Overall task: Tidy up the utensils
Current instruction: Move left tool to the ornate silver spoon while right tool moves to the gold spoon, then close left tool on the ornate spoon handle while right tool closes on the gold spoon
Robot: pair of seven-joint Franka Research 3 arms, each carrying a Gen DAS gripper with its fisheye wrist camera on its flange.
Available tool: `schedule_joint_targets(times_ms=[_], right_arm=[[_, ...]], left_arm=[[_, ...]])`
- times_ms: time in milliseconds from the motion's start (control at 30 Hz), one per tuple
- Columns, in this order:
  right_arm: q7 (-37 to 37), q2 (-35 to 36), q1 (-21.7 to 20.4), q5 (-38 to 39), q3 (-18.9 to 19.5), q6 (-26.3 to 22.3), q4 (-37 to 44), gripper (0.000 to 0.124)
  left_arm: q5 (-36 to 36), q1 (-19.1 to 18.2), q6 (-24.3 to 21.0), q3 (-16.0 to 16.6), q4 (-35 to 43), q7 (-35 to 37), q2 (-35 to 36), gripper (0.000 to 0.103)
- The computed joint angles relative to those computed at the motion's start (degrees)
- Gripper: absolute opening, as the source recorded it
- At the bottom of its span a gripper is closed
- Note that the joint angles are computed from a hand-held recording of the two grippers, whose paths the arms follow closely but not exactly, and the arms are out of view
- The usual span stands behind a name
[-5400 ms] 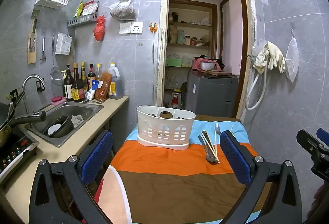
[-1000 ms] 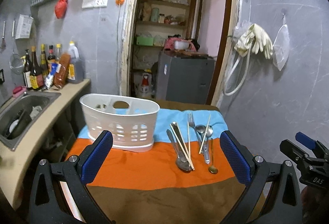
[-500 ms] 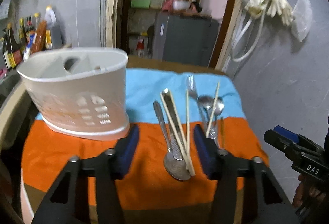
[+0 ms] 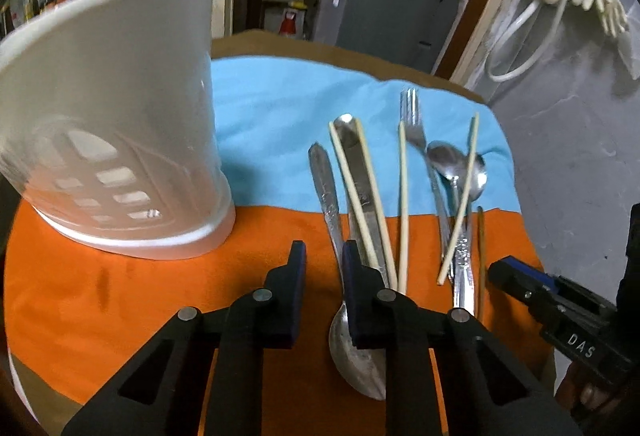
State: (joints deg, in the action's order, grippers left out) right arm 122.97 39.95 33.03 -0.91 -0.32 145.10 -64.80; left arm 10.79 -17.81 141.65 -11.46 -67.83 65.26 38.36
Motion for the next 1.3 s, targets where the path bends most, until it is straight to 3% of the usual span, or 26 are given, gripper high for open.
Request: schedule_joint_targets(times_ms=[233,500,567,767,967,1100,1300], right_arm=[[-1.5,0.1,-0.7,1.2,0.7,0.8,-0.5,0.018],[-2.6,4.6,-1.5,3.6,1.7,-2.2,7.0,0.018],[-2.1,5.2,-1.5,4.3,1.7,-2.5,7.9,0.016],[-1.8,4.6,-1.6,5.7,2.2,-3.4,7.2,0.008],[-4.4,0.6,-1.5,5.7,2.7,-6.0,2.4,0.005],[-5.7,-0.9,-1.6,5.8,3.2,-8.1,0.8,0.005],[-6.3,1.3,-2.2,7.0,3.6,-13.1,5.7,0.005]], left_arm=[[-1.4,-0.3,-3.7,-0.4,5.5,0.1,3.5,0.012],[-2.9,-0.8,-7.4,-0.4,11.8,0.9,6.8,0.012],[-3.0,-0.7,-7.6,-0.4,10.7,1.6,6.0,0.005],[-2.3,-0.6,-4.8,-0.1,1.1,-0.5,-0.3,0.004],[-4.3,2.1,-4.9,-2.3,-10.4,0.9,-8.9,0.003],[-6.2,2.4,-9.3,-3.3,-6.8,4.2,-7.1,0.005],[-9.9,2.8,-15.2,-4.0,0.4,7.9,-3.1,0.006]])
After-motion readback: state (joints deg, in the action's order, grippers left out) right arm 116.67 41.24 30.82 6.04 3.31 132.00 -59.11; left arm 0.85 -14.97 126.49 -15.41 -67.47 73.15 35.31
